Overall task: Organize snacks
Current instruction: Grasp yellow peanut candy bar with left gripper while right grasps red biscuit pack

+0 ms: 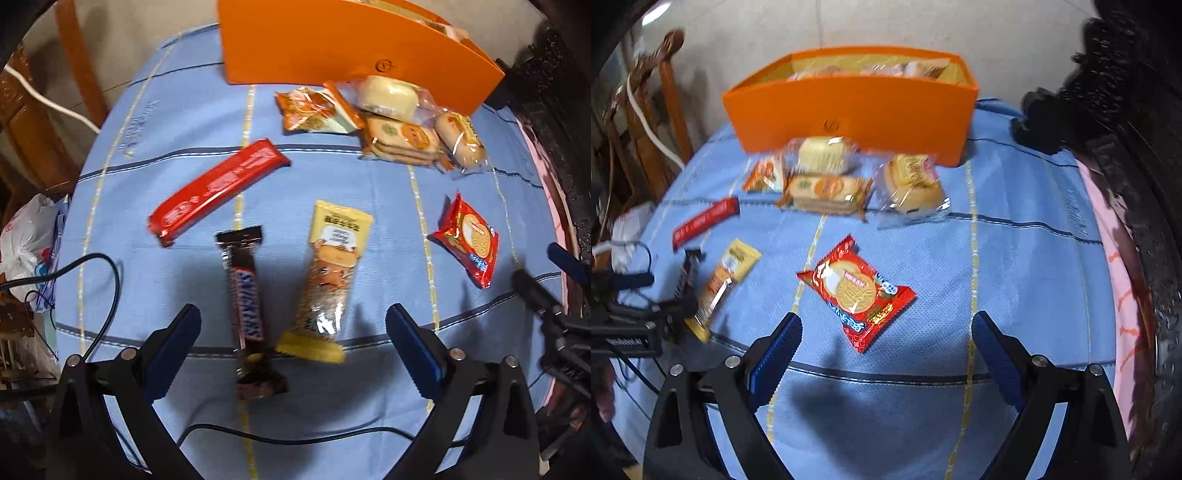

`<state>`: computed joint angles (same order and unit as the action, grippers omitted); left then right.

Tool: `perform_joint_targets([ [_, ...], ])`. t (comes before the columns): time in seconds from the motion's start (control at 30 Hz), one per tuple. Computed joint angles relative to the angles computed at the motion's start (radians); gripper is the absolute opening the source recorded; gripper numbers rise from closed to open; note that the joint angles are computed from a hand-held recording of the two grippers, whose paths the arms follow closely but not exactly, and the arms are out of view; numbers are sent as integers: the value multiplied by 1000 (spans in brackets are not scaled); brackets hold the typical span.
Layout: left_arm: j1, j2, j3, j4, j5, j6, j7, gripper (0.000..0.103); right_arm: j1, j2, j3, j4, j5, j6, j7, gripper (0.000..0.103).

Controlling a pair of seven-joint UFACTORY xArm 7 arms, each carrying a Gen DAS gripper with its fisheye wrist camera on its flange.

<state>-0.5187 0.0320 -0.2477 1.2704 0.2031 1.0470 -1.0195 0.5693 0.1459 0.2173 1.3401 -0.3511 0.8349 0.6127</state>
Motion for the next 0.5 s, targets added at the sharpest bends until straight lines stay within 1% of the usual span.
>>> perform_joint_targets([
  [0.07,-1,23,1,19,-10,14,10,98,-5,31,3,21,13,-1,-67,93],
  [0.13,-1,26,5,15,-17,11,4,98,2,60,-4,45,-3,-9,-88,94],
  [0.23,2,27,11,13,-16,22,-7,98,3,114,-12,96,19,11,-143,94],
  [0.3,5,25,14,10,-16,26,-11,98,15,145,-25,126,4,30,-162,94],
  [0.4,11,12,16,1,-22,26,-16,98,29,199,-31,185,6,71,-228,93],
  [0.5,19,-1,18,-12,-19,28,-11,98,46,228,-41,217,7,86,-256,93],
])
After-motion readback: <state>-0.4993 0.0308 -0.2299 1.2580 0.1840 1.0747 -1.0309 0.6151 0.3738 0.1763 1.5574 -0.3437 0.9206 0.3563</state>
